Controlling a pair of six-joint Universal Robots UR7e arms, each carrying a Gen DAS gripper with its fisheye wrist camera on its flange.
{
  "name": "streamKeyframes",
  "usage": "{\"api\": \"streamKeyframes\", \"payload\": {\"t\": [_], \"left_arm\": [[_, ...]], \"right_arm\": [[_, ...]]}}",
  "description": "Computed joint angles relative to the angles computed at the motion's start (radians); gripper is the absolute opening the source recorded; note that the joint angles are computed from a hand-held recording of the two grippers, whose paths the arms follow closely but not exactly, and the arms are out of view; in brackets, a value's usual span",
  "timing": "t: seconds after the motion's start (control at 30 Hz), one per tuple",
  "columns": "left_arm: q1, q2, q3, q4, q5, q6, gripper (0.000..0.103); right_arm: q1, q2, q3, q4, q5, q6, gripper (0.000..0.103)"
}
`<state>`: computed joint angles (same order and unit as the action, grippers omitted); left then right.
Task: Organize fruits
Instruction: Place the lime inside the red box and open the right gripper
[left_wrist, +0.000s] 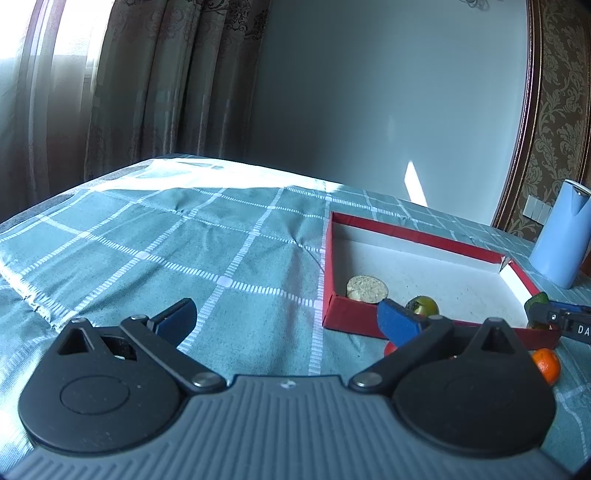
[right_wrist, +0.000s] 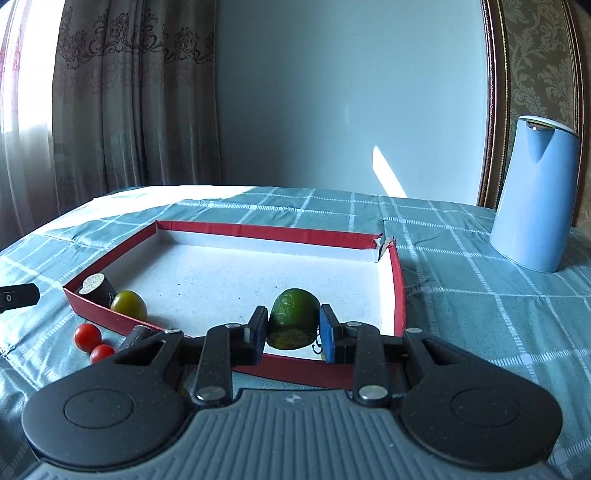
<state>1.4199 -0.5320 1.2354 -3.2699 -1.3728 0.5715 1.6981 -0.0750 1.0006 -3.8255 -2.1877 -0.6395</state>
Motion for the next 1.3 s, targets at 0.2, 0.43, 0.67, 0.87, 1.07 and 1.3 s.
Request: {"api": "streamKeyframes", "payload": {"t": [0.2, 0.43, 0.67, 0.87, 1.07, 1.3], "left_arm": [[-0.002, 0.003, 0.000, -0.005, 0.006, 0.014, 0.103], [-0.007, 0.010, -0.009, 0.001, 0.036, 0.020, 0.103], [-0.012, 0.016, -0.015, -0.003, 0.065, 0.018, 0.103], [-0.014, 0.019, -0.019, -0.003, 0.085, 0.014, 0.103], [-0.012, 0.018, -0.021, 0.001, 0.083, 0.004, 0.103], [-0.010, 0.011, -0.009, -0.004, 0.066, 0.005, 0.103]], "right_arm": [[-0.012, 0.010, -0.006, 0.002, 0.020, -0.005, 0.028], [-0.016, 0.007, 0.001, 0.000, 0.029, 0.007, 0.029], [-0.019, 0.002, 0.010, -0.023, 0.036, 0.030, 0.029], [-0.024, -0.014, 0.059, -0.098, 0.066, 0.072, 0.036], [-0.040, -0.064, 0.199, -0.302, 0.119, 0.134, 0.053], [-0.071, -0.133, 0.351, -0.423, 0.088, 0.226, 0.058]]}}
